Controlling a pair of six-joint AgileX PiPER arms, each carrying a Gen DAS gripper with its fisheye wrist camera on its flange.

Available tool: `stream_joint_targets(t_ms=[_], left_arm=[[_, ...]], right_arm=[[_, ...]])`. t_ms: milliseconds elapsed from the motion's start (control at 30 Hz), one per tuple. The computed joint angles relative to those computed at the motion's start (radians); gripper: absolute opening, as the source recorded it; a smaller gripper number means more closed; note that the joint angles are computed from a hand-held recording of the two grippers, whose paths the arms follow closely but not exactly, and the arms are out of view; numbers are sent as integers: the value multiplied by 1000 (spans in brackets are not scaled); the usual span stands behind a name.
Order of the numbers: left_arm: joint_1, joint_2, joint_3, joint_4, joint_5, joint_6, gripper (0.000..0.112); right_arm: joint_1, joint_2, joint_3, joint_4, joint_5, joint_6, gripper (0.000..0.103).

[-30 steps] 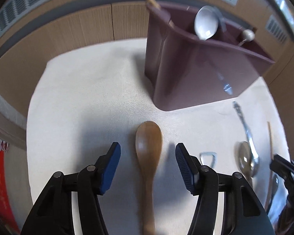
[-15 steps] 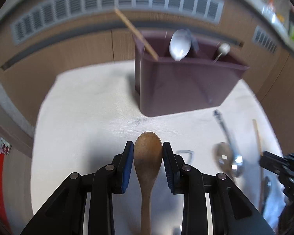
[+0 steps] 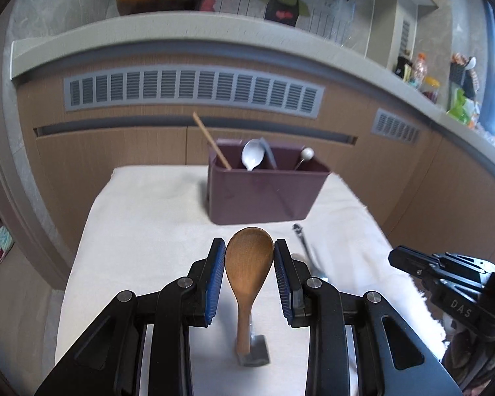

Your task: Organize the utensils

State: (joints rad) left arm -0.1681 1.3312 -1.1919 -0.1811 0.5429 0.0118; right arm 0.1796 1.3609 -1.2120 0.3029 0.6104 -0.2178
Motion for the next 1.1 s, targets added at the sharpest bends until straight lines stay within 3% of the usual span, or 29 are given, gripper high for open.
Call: stream_joint_targets(t_ms=[100,200,300,600,633,667,733,800,867,1100], left_arm=[[-12,-41,0,26,19,-23,31],[-15,-58,-1,52,43,-67,31],[-10,-80,10,59,49,-87,31],[9,-93,67,-35,20,15,31],[14,-91,70,-54,20,33,31],[23,-88,72,-76,22,53,31],[36,-85,76,-103,23,78,31],[51,-83,80,-132,28,103,31],[58,-84,86,-140,29,110,31],[53,-98,96,-125,34,94,31]], right_arm=[[4,-16,1,-14,21,-5,6],[-23,50,-34,36,103,-76,7],[6,112,-38,-76,84,17,19],[35,417,-251,-173,159,203,20],[41,436,-269,-176,171,209,23],[46,444,-274,-165,165,203,34],[74,457,-285,-220,168,233,37],[102,448,-264,-293,148,259,30],[98,428,-235,-279,133,228,10],[7,248,-95,-79,93,42,4]])
